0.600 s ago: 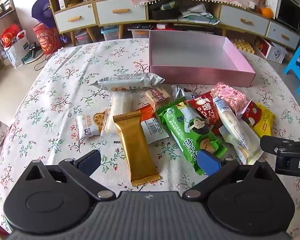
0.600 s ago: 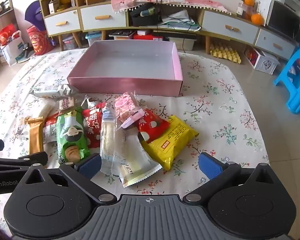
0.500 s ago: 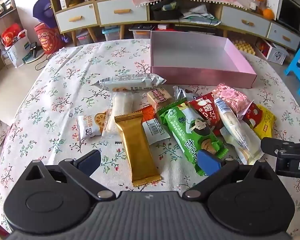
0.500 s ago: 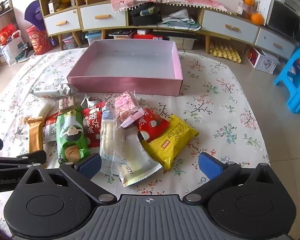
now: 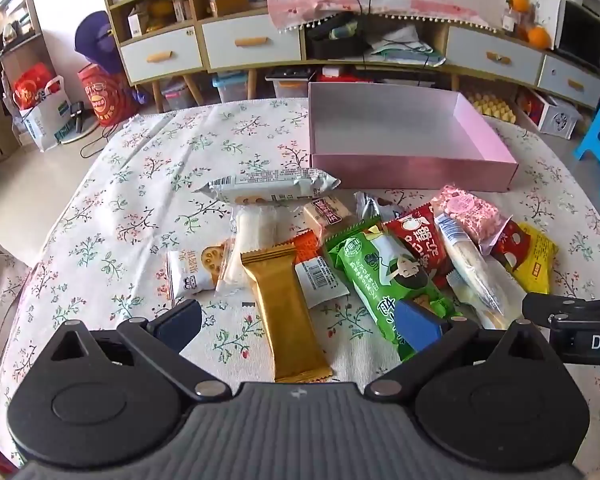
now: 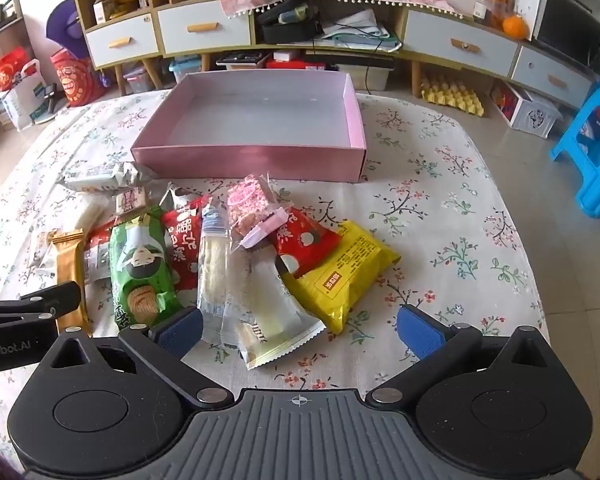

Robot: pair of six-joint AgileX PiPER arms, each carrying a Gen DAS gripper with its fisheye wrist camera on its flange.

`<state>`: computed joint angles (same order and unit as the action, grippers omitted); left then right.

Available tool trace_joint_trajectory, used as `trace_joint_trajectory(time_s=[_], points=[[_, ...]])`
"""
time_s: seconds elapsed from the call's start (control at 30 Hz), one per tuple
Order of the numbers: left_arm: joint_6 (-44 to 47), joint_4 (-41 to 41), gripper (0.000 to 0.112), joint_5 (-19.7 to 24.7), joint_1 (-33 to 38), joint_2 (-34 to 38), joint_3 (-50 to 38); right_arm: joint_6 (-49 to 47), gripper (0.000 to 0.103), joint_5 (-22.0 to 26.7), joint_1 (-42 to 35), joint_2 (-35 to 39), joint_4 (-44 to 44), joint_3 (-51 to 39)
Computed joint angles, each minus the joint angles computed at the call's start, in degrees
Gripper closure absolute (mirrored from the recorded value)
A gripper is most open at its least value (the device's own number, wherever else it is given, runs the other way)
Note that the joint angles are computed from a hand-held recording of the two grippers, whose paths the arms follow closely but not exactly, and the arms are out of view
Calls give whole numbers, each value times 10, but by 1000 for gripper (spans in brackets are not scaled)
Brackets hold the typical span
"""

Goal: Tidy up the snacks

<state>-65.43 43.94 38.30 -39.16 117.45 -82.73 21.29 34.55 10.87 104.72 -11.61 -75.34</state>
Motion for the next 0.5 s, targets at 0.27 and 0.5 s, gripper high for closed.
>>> trace_joint_trajectory(time_s=[0.27, 0.5], points=[[10, -18, 9, -4, 4, 1, -1, -2, 0, 0, -1, -1, 1, 0], [9, -17, 9, -4, 5, -2, 0, 0, 0, 3, 0, 0, 0, -3]])
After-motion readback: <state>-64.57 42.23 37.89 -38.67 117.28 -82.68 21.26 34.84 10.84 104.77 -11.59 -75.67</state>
